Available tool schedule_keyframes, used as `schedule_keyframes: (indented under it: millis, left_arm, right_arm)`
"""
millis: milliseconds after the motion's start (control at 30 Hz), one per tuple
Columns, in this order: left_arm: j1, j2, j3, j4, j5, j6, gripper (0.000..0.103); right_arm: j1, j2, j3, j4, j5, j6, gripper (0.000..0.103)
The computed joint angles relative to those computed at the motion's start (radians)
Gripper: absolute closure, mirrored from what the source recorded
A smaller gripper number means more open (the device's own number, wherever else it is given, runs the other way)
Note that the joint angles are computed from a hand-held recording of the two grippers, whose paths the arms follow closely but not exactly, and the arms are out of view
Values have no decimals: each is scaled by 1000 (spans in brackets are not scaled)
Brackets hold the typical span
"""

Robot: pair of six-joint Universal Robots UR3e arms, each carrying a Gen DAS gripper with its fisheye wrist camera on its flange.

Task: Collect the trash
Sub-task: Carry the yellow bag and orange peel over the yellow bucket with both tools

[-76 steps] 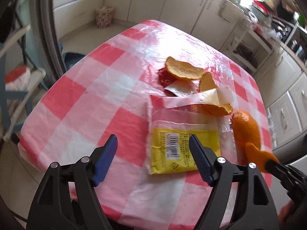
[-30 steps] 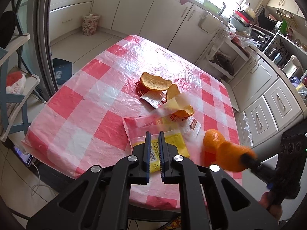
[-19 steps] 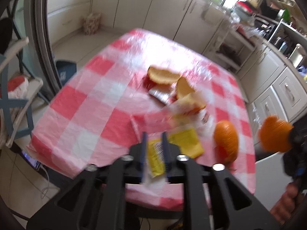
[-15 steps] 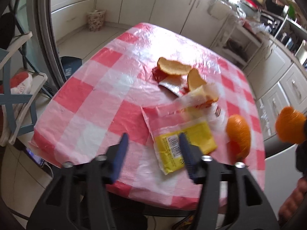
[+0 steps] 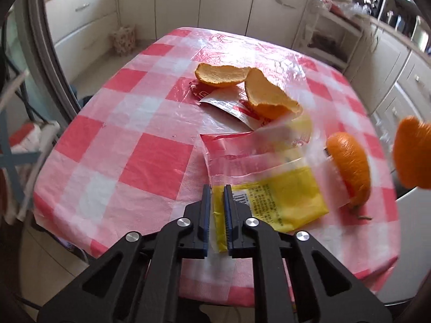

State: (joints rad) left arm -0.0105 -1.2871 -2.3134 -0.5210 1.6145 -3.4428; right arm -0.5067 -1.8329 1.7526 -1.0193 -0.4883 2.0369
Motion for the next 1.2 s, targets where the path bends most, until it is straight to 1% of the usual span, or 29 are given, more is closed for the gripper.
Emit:
schedule_keyframes:
  millis: [67,200,300,433,567,667,733,800,900,967,1067,1167,1200]
  left_arm:
    - [70,89,-43,-21,-98,29,96]
    - [138,222,-67,-99,-195,62,96]
    - [171,317,-61,-173,-243,78,96]
    - [185,411,-18,-267,-285,86,96]
    - [128,415,63,-288,-296,54,96]
    - [47,380,125,-267,-280,15,96]
    - [-27,335,166,-234,-258,-20,96]
    - [-124,269,211,-190,-215,-58,96]
    - [-273,155,279,-127,-142,-110,96]
    - [-369,69,329,-92,-90,-137,96]
    - [-485,-57,401,-54,-32,-171,96]
    - [-574,-173,473,-30,4,-191,96]
    - [-613,-226,511,-25,24,-197,96]
  right_arm:
    - [-3,-4,-4,7,0,-6,97]
    - [-20,-16,-9,33,-3,-25,97]
    - [-37,-25,-14,57,-7,-44,97]
    - [-71,-39,-33,96,-8,-66,97]
    - [-160,-54,-89,229,-9,-150,97]
    - [-269,-65,-143,363,-24,-238,97]
    - [-371,-67,-175,471,-48,-322,97]
    - [-489,-65,-192,565,-85,-401,97]
    - [-649,-63,-184,630,-148,-471,97]
    - [-731,-62,-169,639,-184,-490,97]
    - [-844,-66,-118,593,-244,-484,97]
    - [-907,-83,-35,471,-300,-427,97]
    - [-920,-93,5,405,-322,-392,97]
